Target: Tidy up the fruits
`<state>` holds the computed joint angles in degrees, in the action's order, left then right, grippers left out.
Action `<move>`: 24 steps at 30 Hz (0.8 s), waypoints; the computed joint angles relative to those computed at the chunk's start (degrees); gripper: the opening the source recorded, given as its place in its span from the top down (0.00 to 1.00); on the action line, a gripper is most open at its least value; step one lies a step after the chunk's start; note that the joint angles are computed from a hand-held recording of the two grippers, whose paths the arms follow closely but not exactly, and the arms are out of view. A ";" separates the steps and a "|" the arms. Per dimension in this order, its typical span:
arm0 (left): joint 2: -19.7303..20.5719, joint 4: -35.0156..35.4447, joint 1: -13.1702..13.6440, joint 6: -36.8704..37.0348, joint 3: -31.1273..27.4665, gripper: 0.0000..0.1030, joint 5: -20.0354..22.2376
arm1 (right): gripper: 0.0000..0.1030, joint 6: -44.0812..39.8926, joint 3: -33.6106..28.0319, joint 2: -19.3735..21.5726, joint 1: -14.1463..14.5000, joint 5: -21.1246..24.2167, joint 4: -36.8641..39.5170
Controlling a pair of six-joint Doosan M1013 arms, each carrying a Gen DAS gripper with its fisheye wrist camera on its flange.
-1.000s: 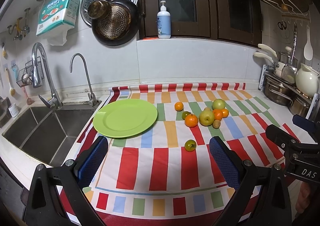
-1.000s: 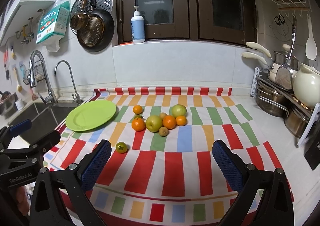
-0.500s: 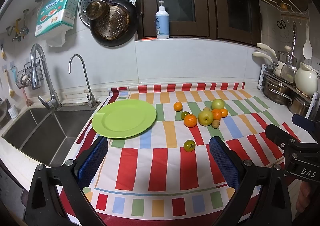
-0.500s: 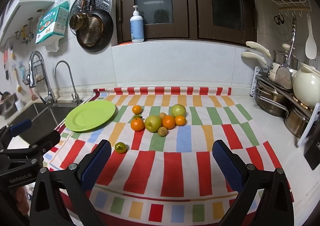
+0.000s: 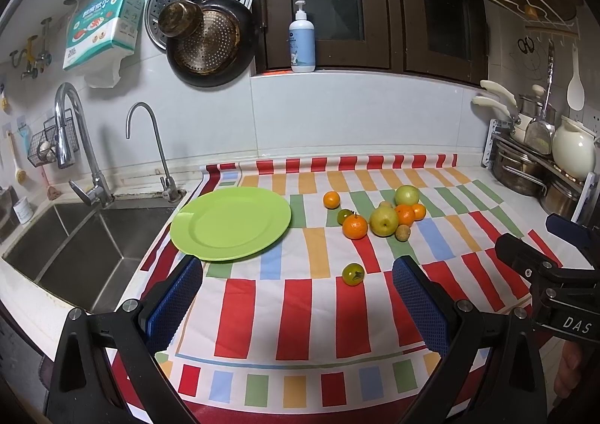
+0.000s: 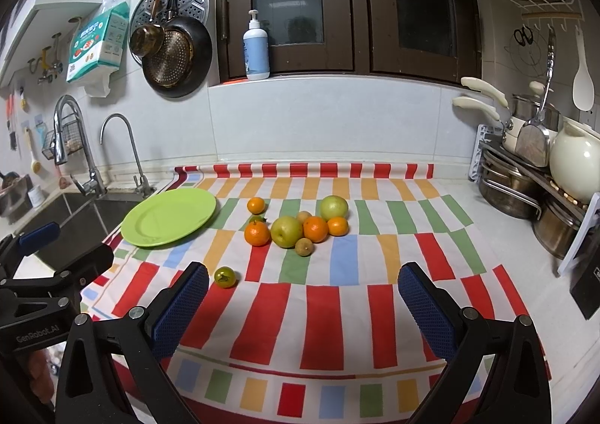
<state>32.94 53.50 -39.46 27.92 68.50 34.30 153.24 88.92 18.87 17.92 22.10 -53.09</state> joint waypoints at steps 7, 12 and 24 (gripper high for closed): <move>0.20 -0.22 -0.03 0.36 -0.24 0.00 0.04 | 0.01 0.30 -0.05 0.07 0.07 0.08 -0.25; 0.39 -0.78 0.00 0.96 -0.46 0.00 0.15 | 0.01 -0.68 -0.16 0.24 -0.02 0.14 0.92; 2.38 -5.31 0.73 7.07 -2.31 0.06 -1.59 | 0.01 -6.69 -1.51 2.01 -0.89 0.10 6.51</move>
<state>35.32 48.19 -38.72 34.98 66.19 32.72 146.56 87.41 20.88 17.02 22.20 -46.58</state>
